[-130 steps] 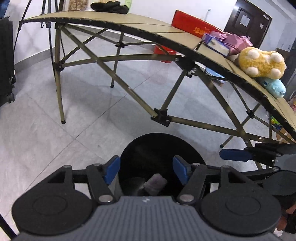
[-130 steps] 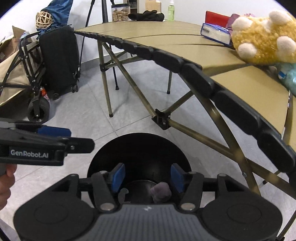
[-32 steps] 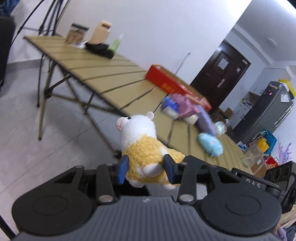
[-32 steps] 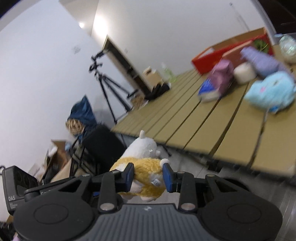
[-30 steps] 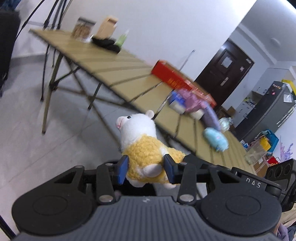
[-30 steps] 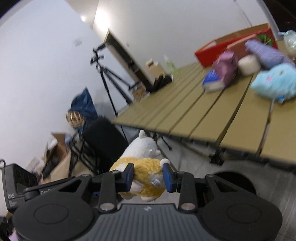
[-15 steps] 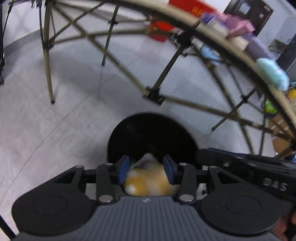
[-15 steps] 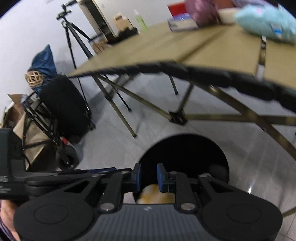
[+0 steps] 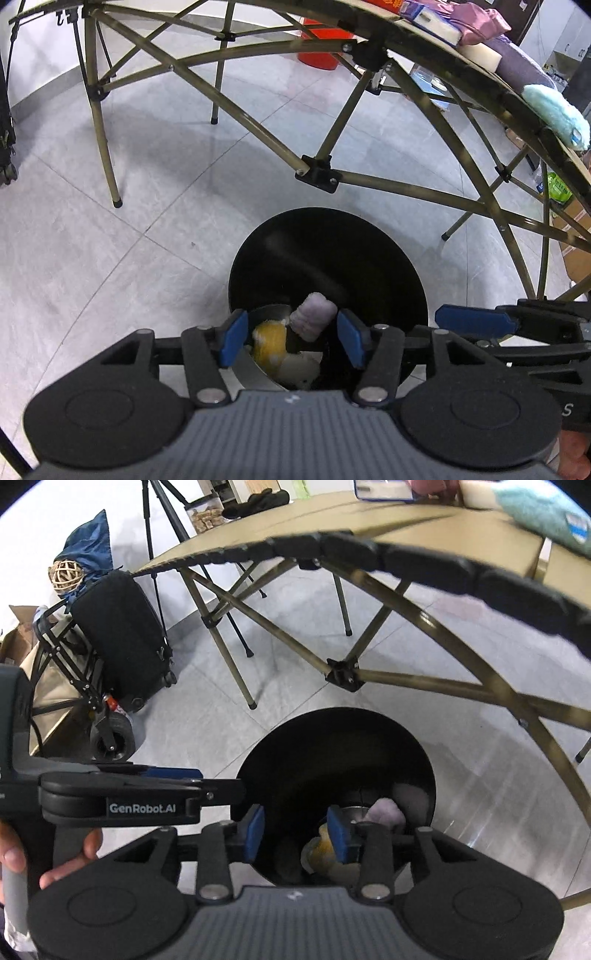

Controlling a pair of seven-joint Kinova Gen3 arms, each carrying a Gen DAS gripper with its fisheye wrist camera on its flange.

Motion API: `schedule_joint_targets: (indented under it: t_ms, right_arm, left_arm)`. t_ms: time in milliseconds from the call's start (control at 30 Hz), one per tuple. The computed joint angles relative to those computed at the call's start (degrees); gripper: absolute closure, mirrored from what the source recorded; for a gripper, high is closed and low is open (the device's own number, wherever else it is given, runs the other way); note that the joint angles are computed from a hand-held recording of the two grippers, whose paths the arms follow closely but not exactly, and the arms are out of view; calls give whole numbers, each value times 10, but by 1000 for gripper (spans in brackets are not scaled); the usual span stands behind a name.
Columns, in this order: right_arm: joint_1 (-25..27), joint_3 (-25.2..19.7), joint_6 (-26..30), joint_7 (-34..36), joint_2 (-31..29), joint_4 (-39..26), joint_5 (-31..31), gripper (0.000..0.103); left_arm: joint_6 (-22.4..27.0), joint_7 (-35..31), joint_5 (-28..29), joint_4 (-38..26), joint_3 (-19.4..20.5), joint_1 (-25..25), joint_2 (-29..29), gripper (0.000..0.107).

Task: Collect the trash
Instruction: 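Carry the sheep plush over the black bin and open both tools, then grasp the light blue plush with both tools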

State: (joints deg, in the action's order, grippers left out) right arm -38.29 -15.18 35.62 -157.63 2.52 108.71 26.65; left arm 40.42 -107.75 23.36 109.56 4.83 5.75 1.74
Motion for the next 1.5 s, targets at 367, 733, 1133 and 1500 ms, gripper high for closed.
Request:
schedule_joint_targets:
  t_ms: [367, 733, 1133, 1500]
  right_arm:
    - [232, -272, -26, -223, -137, 60, 236, 58]
    - [379, -240, 35, -402, -243, 88, 338, 28]
    - [277, 2, -167, -289, -181, 115, 186, 63]
    - [306, -21, -173, -248, -224, 137, 135, 65]
  left_arm:
    - [-184, -230, 164, 115, -231, 263, -184, 17]
    - [-352, -138, 242, 70, -95, 273, -127, 7]
    - [-275, 122, 112, -70, 27, 195, 21, 55]
    - [-185, 32, 283, -100, -110, 290, 41, 57]
